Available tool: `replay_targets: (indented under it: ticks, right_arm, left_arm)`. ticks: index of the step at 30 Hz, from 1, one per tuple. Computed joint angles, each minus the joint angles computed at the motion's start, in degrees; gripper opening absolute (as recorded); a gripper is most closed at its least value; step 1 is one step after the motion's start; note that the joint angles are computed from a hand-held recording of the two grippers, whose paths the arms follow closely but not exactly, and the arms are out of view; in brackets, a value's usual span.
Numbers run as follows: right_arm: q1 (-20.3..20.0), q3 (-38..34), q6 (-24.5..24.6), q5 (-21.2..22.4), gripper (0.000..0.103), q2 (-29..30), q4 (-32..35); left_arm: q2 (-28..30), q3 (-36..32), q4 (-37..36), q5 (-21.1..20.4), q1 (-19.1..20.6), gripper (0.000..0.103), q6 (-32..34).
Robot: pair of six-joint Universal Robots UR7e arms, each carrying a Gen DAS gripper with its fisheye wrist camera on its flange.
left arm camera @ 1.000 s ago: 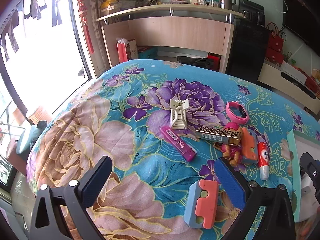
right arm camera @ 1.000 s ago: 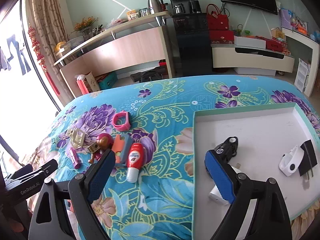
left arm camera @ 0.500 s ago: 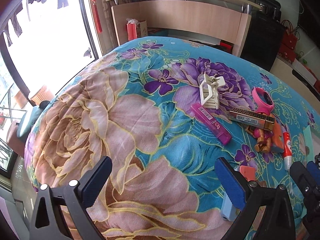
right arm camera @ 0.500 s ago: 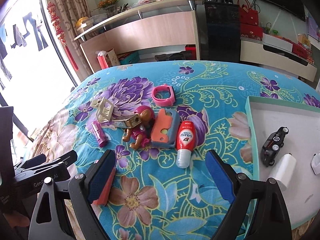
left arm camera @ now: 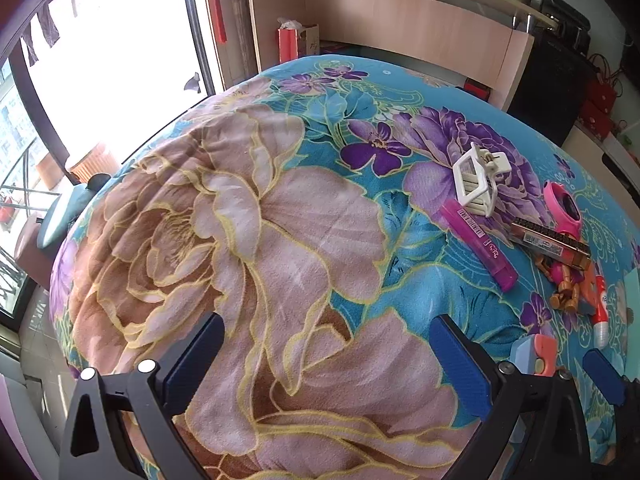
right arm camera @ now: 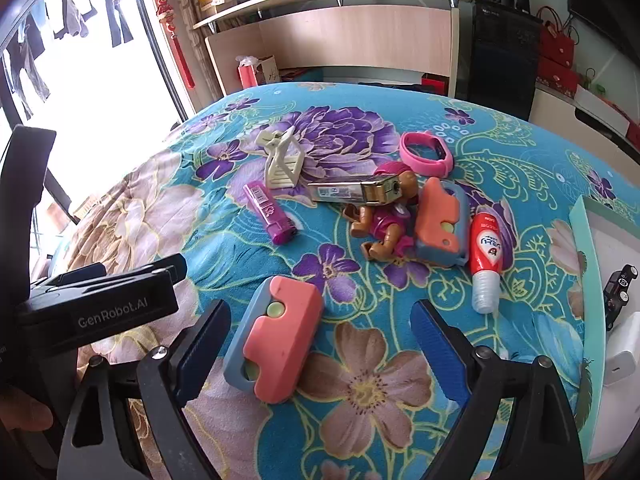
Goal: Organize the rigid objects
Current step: 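Withdraw both tools from the tray toward the remaining object pile, then grasp the pink-and-blue foam block with the right tool while the left tool grasps the pink tube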
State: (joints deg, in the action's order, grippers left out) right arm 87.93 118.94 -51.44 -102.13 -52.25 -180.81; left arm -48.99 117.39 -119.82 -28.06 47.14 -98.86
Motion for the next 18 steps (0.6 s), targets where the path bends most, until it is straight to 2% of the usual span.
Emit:
replay_targets:
  ticks: [7,18]
  right_arm:
    - [1.26,0.81,-3.28,-4.03,0.092,2.71,-4.30]
    - [0.34,-0.88,-1.03,-7.04,0.092,3.13,-8.17]
  left_arm:
    - [-0.26,0.95,-3.17,-0.19,0.39,0.103,1.40]
    - [0.90,-0.21,-4.97,0.34,0.45,0.103,4.67]
